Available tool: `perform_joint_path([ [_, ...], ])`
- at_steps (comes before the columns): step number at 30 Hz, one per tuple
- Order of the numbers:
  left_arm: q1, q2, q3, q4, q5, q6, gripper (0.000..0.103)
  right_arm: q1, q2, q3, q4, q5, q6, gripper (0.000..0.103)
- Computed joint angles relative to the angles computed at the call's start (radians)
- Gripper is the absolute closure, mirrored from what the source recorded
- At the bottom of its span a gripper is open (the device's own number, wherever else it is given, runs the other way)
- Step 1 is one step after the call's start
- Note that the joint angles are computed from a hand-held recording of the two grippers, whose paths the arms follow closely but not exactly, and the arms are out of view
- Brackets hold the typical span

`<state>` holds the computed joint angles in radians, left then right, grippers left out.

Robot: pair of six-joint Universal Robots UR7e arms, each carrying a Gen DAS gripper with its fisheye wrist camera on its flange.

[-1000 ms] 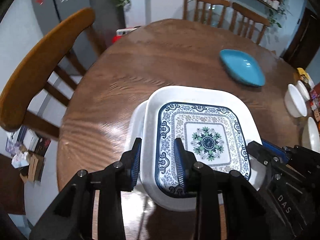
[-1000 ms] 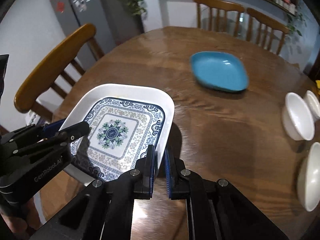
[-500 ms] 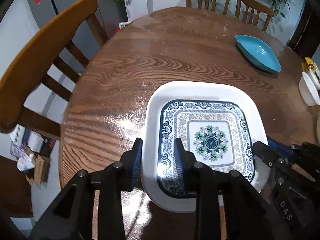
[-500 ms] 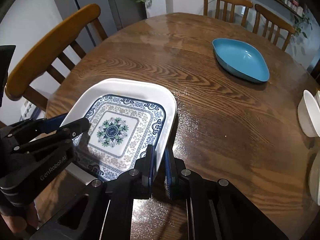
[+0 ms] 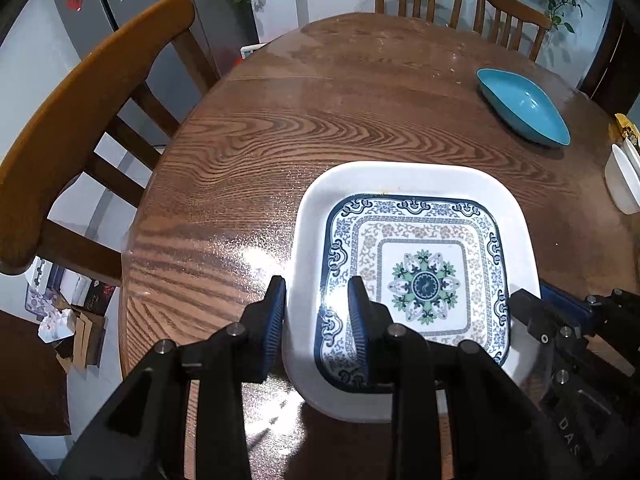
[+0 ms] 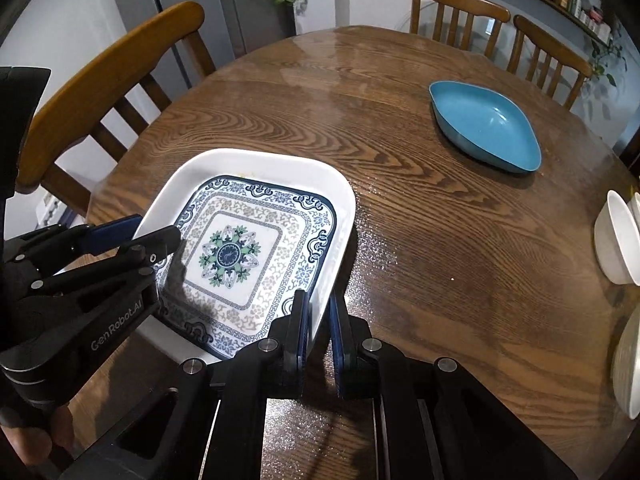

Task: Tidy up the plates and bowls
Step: 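Lift the plate with both grippers and carry it over the other patterned plate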

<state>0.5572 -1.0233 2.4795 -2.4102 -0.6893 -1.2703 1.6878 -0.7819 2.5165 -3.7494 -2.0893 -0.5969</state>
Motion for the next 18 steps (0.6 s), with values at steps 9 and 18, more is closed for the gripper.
perform_joint_path([
  [9, 0.001, -0.001, -0.007, 0.012, 0.002, -0.005, 0.072, -0.001, -0.002, 0.000, 0.003, 0.005, 0.004, 0.092],
  [18, -0.015, -0.009, -0.022, 0.064, 0.019, -0.037, 0.070, 0.002, -0.012, 0.010, -0.021, 0.026, 0.004, 0.092],
])
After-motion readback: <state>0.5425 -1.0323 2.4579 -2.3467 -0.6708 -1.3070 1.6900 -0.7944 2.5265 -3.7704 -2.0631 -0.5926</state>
